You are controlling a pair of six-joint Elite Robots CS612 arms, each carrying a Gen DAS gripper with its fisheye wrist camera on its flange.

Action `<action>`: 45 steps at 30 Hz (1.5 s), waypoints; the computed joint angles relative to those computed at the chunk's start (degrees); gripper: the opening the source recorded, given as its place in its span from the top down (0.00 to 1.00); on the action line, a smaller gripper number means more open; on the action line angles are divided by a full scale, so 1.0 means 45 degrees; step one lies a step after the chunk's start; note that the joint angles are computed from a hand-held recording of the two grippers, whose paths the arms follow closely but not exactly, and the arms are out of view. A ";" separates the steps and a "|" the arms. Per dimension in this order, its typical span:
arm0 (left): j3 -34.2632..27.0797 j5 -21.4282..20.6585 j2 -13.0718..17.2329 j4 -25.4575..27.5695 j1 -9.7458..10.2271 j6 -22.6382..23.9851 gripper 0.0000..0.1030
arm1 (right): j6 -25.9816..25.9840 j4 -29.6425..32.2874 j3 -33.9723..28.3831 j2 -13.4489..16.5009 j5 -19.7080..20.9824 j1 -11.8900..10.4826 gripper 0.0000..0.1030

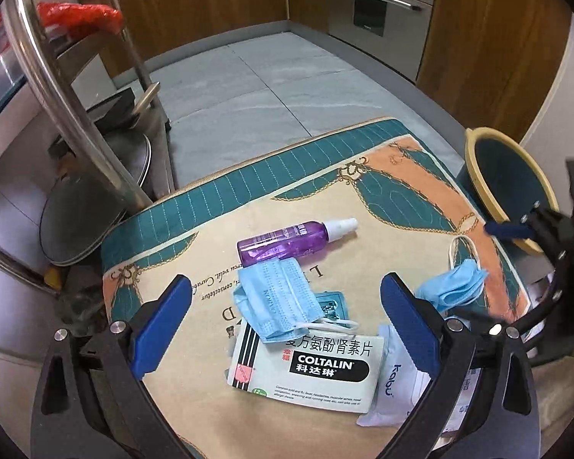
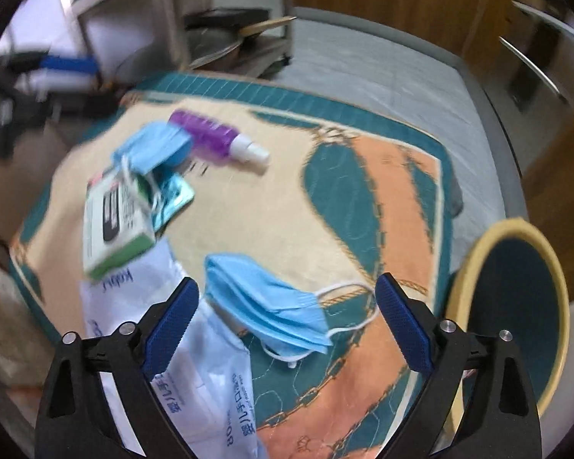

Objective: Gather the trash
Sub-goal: 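Grasp a blue face mask with the right tool while the left tool grasps another mask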

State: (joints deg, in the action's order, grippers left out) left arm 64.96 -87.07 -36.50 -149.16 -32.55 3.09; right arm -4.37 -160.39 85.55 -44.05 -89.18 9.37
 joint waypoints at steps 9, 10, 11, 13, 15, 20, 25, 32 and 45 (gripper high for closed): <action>-0.0082 0.0222 0.0077 0.0107 -0.0070 0.0258 0.06 | -0.0220 0.0755 -0.0211 0.0060 -0.0312 0.0016 0.87; -0.0095 0.0227 0.0089 0.0113 -0.0067 0.0266 0.06 | 0.0165 0.0618 -0.0130 -0.0018 -0.0010 -0.0074 0.88; -0.0100 0.0247 0.0103 0.0100 -0.0060 0.0285 0.06 | 0.0496 0.0543 -0.0083 -0.0076 0.0255 -0.0148 0.88; -0.0128 0.0341 0.0153 0.0103 -0.0045 0.0394 0.06 | 0.1137 0.0334 0.0016 -0.0191 0.0521 -0.0269 0.88; -0.0169 0.0567 0.0216 0.0159 -0.0053 0.0573 0.06 | 0.1680 0.0272 0.0041 -0.0269 0.0556 -0.0327 0.88; -0.0568 0.1168 0.0496 0.1159 -0.0019 0.0736 0.06 | 0.2727 0.0507 -0.0045 -0.0302 0.0666 -0.0479 0.88; -0.1015 0.1202 0.0795 0.1783 0.0043 0.0644 0.06 | 0.3354 0.0487 0.0036 -0.0362 0.1007 -0.0572 0.88; -0.2019 0.1186 0.1537 0.2756 -0.0009 0.0421 0.06 | 0.3247 0.0392 -0.0015 -0.0337 0.1235 -0.0572 0.88; -0.3515 0.0249 0.2242 0.4814 0.0112 -0.0326 0.67 | 0.3015 0.0570 -0.0188 -0.0205 0.1086 -0.0611 0.88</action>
State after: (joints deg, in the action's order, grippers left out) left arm 49.14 -85.95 -26.41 -127.50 -32.05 1.63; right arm 9.20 -157.82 84.70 -44.97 -84.30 6.62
